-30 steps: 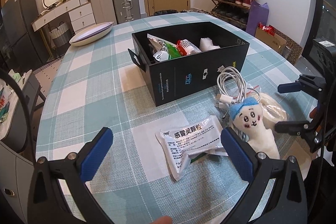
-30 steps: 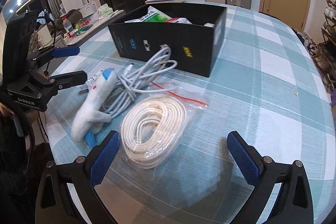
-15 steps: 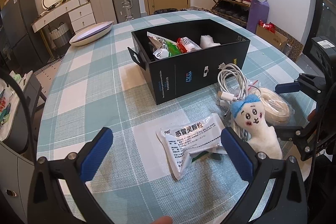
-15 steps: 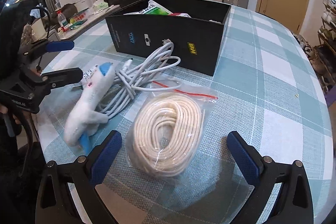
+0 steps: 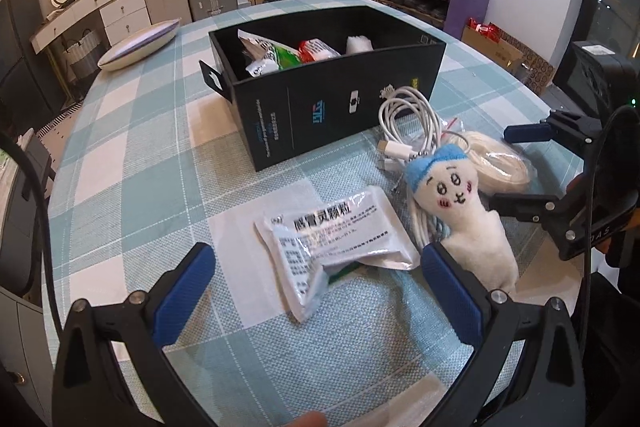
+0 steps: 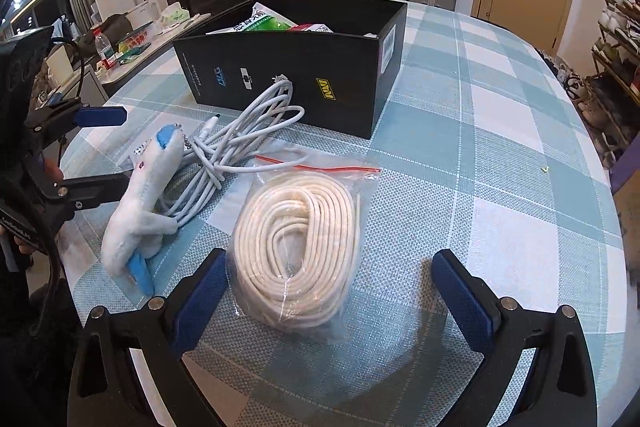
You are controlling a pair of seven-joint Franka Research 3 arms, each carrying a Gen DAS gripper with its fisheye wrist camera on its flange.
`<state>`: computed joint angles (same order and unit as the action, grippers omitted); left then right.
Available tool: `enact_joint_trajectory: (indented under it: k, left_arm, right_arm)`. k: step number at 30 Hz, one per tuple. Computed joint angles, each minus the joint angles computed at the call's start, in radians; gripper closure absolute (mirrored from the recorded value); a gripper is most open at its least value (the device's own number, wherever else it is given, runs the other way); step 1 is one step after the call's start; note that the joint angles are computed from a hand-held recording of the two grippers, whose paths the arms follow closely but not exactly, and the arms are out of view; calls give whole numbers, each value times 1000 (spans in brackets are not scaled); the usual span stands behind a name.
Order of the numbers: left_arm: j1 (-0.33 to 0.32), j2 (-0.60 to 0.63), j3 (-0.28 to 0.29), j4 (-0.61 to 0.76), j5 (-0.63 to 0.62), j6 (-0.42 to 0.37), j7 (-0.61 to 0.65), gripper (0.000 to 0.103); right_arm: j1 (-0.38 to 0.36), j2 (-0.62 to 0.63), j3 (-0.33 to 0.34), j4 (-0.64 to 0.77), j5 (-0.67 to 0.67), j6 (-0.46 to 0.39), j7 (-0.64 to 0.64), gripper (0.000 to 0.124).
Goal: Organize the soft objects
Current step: 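Grasp the white medicine packet with the left tool while the right grasps the bagged cable coil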
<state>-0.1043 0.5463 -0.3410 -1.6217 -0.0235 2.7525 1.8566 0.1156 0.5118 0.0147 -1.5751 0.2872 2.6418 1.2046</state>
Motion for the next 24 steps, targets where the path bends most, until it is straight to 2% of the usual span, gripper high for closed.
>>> enact_joint_trajectory:
  k: [5, 7, 11, 15, 21, 24]
  left_arm:
    - [-44, 3, 59, 11, 70, -12, -69, 0]
    - [-36, 5, 56, 15, 73, -16, -78, 0]
    - [1, 8, 16, 16, 34, -11, -54, 0]
    - [8, 13, 1, 16, 13, 2, -40, 0]
    - [-54, 54, 75, 77, 55, -14, -187, 0]
    - [-40, 72, 61, 97, 50, -40, -209, 0]
  right_arm:
    - [2, -5, 0, -8, 1, 4, -2, 22]
    - [2, -5, 0, -8, 1, 4, -2, 22]
    - [2, -5, 0, -8, 1, 4, -3, 22]
    - [-3, -10, 8, -16, 11, 7, -20, 22]
    - [8, -8, 1, -16, 3, 15, -11, 23]
    - [10, -8, 0, -18, 2, 26, -6, 30]
